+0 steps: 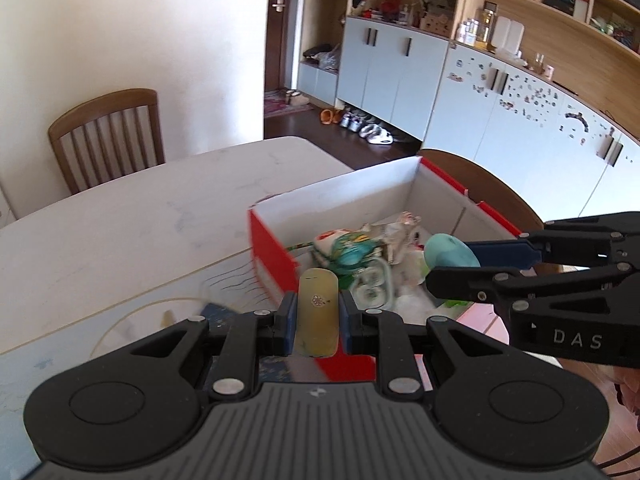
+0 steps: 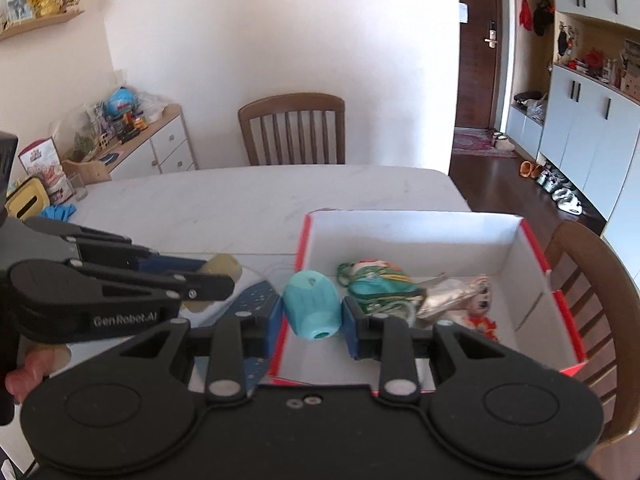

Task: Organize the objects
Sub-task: 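Carry beige cylinder in left tool into box while right tool carries teal egg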

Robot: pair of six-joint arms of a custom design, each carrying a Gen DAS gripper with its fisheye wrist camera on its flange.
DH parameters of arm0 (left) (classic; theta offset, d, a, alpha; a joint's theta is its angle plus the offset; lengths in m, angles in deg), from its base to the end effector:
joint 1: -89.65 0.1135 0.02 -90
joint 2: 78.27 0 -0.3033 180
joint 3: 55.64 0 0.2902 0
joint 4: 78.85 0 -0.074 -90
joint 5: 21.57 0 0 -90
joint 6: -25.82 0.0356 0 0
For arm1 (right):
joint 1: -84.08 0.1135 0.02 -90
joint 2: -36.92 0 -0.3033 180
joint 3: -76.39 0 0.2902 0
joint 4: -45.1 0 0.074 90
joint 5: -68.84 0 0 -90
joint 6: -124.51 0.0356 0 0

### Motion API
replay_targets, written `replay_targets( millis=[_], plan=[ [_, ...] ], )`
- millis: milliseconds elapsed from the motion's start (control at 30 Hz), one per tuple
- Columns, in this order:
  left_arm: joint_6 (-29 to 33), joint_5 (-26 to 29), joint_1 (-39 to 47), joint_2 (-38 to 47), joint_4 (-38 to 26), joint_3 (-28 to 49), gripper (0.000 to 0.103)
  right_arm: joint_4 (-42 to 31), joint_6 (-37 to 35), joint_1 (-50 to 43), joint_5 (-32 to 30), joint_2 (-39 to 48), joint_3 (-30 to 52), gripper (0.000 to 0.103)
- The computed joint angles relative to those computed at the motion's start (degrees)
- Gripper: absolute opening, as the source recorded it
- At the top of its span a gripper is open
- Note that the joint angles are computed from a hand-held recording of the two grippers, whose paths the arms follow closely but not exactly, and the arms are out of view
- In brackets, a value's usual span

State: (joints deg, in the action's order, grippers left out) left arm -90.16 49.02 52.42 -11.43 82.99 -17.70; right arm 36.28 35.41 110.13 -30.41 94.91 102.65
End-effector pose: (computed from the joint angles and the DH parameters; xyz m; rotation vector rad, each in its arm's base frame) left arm 0.1887 -0.1286 0.1734 0.0725 2.3361 -0.1410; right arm 0.1673 0.0881 0.1471 -0.5851 2.2289 0.4283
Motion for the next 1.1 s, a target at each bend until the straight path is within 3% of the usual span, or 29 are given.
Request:
replay_targets(
  millis=[267, 533, 967, 1100],
  plan=[
    [-2.19, -1.09, -3.51, 10.83, 2.57, 6.55, 0.020, 0.18, -9.10, -14.19, -10.50, 2.91, 0.41, 0.030],
    [-4.67, -1.06, -4.68, 20.10, 2.73, 12.58, 0.020, 2.25, -18.16, -25.31, -18.36, 12.50, 2.88, 0.030],
    [-3.50, 0.84, -2.72, 34.05, 3.04, 22.47, 0.020, 4.59, -26.73, -33.47, -22.17, 31.42, 10.37, 0.030],
    [-3.53, 4.46, -1.28, 37.95, 2.98, 25.48, 0.020, 3.75, -27.42, -33.78, -22.15, 36.44, 13.83, 0.030]
  ],
)
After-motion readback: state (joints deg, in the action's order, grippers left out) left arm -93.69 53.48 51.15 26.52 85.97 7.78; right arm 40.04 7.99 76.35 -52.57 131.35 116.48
